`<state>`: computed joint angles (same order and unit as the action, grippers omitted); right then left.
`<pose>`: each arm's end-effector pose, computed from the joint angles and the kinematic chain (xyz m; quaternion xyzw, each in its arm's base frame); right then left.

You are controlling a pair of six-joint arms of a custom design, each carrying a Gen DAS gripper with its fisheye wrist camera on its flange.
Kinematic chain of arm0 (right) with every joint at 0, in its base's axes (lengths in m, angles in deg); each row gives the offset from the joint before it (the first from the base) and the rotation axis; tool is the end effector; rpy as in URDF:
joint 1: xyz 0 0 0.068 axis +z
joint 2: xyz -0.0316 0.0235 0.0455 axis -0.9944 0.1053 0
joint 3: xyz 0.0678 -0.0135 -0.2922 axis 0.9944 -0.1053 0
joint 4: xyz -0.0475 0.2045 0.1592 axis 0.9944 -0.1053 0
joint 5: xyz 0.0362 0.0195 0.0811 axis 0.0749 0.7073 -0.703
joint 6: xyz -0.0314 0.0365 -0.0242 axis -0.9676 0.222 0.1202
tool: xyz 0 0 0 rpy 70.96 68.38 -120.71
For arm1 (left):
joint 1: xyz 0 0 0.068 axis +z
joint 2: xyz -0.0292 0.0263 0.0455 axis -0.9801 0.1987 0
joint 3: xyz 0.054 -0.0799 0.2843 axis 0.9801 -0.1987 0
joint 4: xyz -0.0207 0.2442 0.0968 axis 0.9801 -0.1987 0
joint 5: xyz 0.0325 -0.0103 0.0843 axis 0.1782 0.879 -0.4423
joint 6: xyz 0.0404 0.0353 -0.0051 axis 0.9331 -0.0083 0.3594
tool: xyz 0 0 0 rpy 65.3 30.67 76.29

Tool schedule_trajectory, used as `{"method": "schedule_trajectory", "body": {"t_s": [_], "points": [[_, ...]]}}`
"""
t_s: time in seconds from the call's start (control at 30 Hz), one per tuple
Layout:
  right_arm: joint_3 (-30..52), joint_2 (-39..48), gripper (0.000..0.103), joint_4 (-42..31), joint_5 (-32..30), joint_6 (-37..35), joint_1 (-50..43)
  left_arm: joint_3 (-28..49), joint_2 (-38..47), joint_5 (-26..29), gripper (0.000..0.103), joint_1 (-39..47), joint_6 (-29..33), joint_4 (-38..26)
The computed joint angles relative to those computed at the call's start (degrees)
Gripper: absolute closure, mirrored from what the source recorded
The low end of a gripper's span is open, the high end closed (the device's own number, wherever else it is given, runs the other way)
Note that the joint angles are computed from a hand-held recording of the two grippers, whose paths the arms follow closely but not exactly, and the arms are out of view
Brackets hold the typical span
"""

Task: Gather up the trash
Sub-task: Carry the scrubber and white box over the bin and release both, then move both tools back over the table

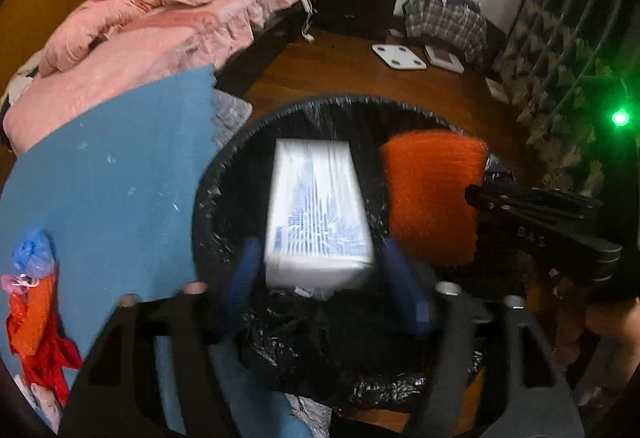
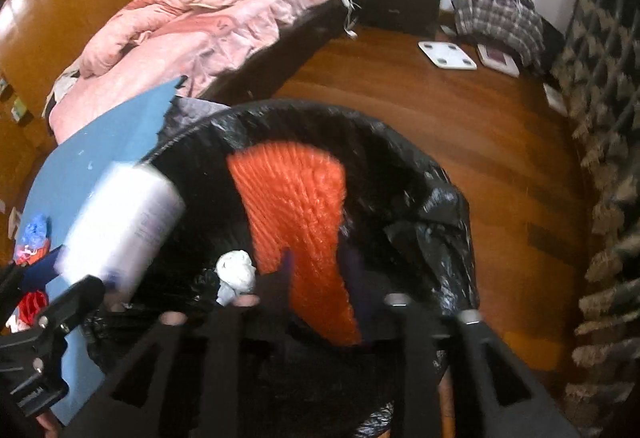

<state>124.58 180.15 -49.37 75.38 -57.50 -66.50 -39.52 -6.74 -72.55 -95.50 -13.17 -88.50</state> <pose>0.3101 0.1006 0.2377 -0.0910 0.9599 0.0977 0.2464 0.2196 -0.0630 0.2497 -0.0239 0.9586 -0.0345 0.2818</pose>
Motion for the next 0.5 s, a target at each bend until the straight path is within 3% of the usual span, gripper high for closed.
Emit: {"method": "schedule_trajectory", "body": {"t_s": [0.07, 0.37, 0.5], "points": [[-2.22, -1.66, 0.058, 1.16, -0.13, 0.14, -0.77, -1.37, -0.76, -0.85, 0.024, 0.66, 0.51, 0.42], [-8.33, -11.72, 0.058, -0.94, 0.84, 2.96, 2.70, -5.38, -14.19, 1.15, 0.024, 8.15, 5.44, -7.46], [-9.56, -17.91, 0.057, -3.37, 4.72, 8.70, 11.45, -5.50, -24.65, 8.18, 0.024, 22.69, 15.08, -15.69]]}}
